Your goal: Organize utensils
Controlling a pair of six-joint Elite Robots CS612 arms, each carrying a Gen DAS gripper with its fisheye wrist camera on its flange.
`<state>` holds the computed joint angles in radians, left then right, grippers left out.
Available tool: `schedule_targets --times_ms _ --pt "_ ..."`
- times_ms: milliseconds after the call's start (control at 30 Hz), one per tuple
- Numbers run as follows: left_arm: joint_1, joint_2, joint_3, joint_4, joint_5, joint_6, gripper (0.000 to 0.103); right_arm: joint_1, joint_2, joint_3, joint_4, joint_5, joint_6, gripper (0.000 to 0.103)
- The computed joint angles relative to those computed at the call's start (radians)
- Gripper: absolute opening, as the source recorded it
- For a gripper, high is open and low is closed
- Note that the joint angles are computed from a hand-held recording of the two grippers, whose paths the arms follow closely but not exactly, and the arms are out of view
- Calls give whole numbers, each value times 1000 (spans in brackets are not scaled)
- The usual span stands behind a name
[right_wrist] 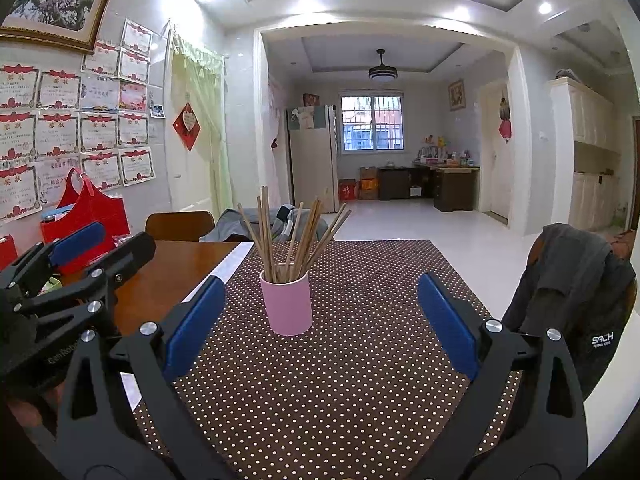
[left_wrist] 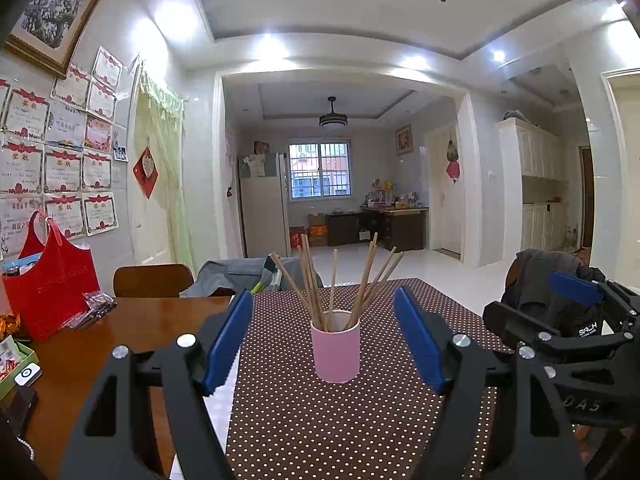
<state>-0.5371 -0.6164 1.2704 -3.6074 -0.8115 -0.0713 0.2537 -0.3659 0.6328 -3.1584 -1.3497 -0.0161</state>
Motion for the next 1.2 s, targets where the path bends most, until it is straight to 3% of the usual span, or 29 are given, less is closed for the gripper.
schedule_targets --times_ms 1200 --pt "5 2 -1 27 -2 -19 72 2 13 -28 63 8 8 95"
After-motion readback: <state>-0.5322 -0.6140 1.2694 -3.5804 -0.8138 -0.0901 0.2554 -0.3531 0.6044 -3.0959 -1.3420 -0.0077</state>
